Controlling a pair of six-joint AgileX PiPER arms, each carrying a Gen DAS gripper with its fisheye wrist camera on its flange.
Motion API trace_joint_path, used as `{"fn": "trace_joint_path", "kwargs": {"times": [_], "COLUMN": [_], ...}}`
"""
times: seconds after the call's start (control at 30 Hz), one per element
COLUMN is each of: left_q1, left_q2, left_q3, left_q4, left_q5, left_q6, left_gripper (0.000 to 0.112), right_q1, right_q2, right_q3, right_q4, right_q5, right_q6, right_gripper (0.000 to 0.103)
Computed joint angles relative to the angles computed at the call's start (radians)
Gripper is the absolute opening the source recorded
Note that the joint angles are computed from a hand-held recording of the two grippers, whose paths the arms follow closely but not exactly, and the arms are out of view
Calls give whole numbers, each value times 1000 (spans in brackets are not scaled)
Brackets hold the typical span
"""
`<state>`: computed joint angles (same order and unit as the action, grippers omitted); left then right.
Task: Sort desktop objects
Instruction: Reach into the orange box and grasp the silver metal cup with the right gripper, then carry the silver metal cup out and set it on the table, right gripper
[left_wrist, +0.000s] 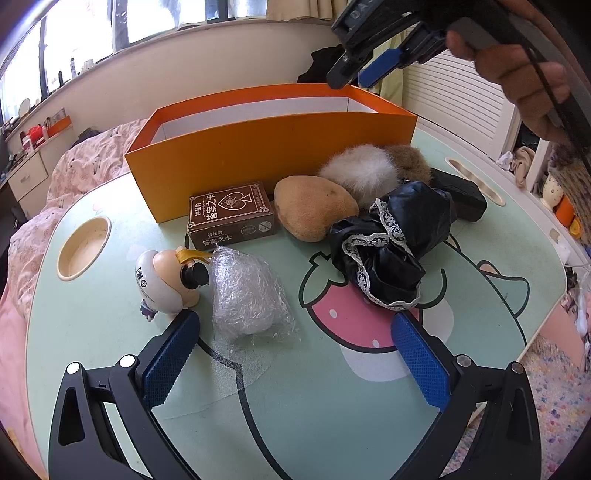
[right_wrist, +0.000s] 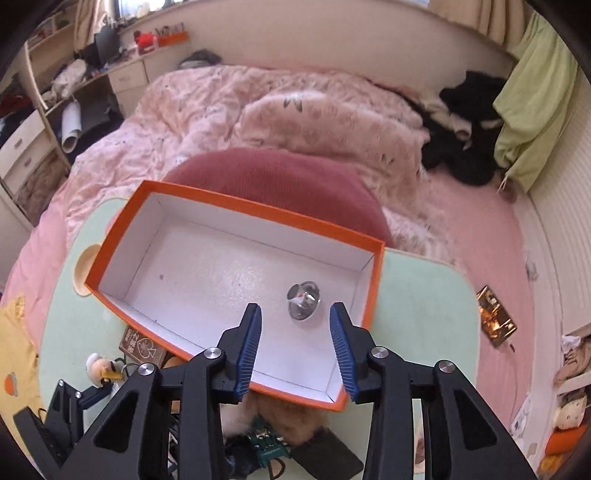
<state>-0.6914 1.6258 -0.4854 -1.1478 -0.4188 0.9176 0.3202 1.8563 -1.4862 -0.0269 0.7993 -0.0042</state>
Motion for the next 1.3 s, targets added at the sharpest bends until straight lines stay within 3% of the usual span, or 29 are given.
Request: {"fn": "trace_joint_path", "kwargs": {"times": [0.27,0.37,0.43,0.53,0.67,0.73,0.9,1.0,1.17,1.3], "left_q1": [-2,-12,-12,-11,-11,-12,-11,-11,-7,-5], "left_q2": [0,2,4,3,3,3,3,3,2,-1], "left_q3": [0,1,1,3,2,2,2,1,2,4], "left_q4": [3,-5,2,8,7,7,7,7,13,12], "left_q5": [0,-5,-5,-4,-3,-3,0,1,5,7], "left_q6": [-6,-5,-13,-20,-20,-20,-21,-21,-25,-21], "left_gripper": [103,103,103,103,103,103,103,103,103,103], "right_q1": [54,102,120,74,62,40,16,18,39,81], "right_q2": [220,260,256,220,20,-123,-377,-414,-357,-364], "right_q3": [-212,-218,-199,-167,34,160,430,551,672,764], "right_q4": [-164,-282,-334,-168,-177,-104,95,157,82,-165], "right_q5": [195,202,182,147,-19,-93,-170,-215,-340,-498], "right_q6": [169,242,268,156,192,141,-55,-101,-16,222], "right_gripper": [37,38,26,26,26,26,26,26,26,27]}}
